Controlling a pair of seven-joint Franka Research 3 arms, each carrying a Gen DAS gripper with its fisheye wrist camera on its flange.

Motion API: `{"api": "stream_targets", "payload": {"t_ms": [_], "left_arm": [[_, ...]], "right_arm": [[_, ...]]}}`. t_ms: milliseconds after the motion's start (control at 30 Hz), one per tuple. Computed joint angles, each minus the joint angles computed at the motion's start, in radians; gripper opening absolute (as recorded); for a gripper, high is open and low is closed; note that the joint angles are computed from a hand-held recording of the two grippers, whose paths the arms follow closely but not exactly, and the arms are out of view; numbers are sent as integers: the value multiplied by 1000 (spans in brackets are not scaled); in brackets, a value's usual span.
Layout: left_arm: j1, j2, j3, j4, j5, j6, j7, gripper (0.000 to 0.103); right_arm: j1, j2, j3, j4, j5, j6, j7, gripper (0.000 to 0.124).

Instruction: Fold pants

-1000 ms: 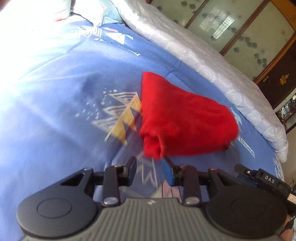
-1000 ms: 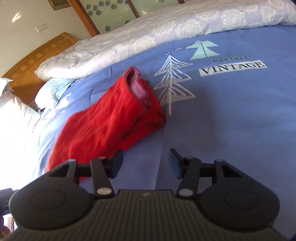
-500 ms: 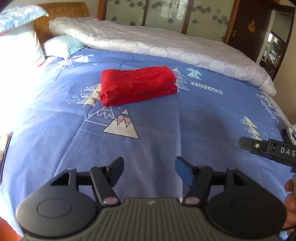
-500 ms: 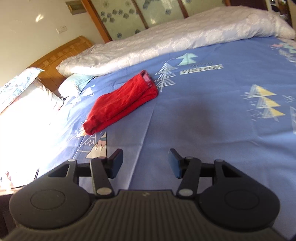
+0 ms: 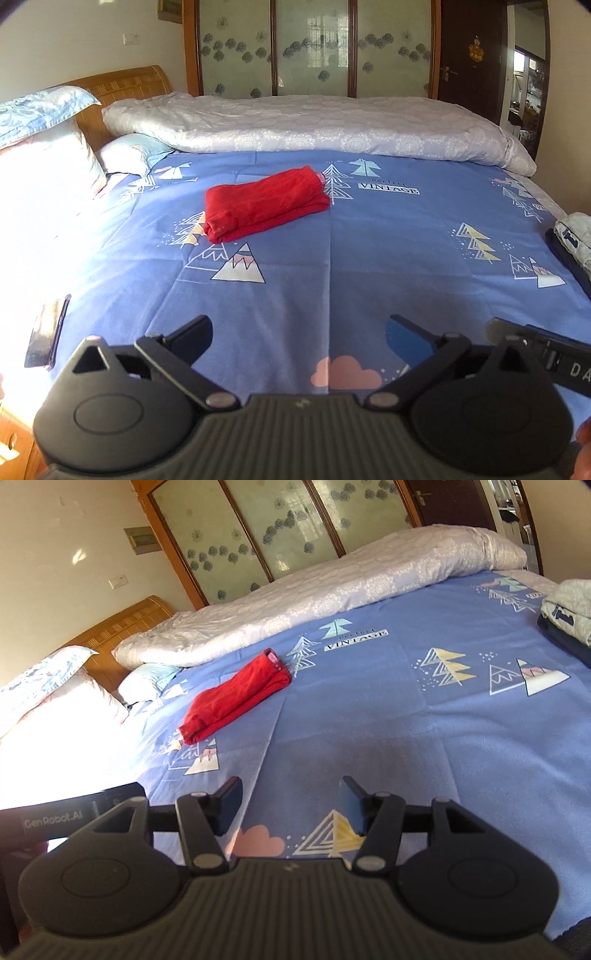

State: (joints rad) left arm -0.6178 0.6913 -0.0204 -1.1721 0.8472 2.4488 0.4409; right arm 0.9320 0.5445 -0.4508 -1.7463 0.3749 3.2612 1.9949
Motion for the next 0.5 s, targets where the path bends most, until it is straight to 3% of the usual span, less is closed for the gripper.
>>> {"api": "stream_targets", "payload": {"t_ms": [300, 500], "left_arm": [[-55, 30, 47, 73, 117, -35, -63, 103], [-65, 100, 47, 182, 116, -41, -24, 103]], "right_arm": [[35, -14, -25, -40, 92, 51, -43, 61], [135, -1, -130, -61, 179, 75, -110, 62]]}}
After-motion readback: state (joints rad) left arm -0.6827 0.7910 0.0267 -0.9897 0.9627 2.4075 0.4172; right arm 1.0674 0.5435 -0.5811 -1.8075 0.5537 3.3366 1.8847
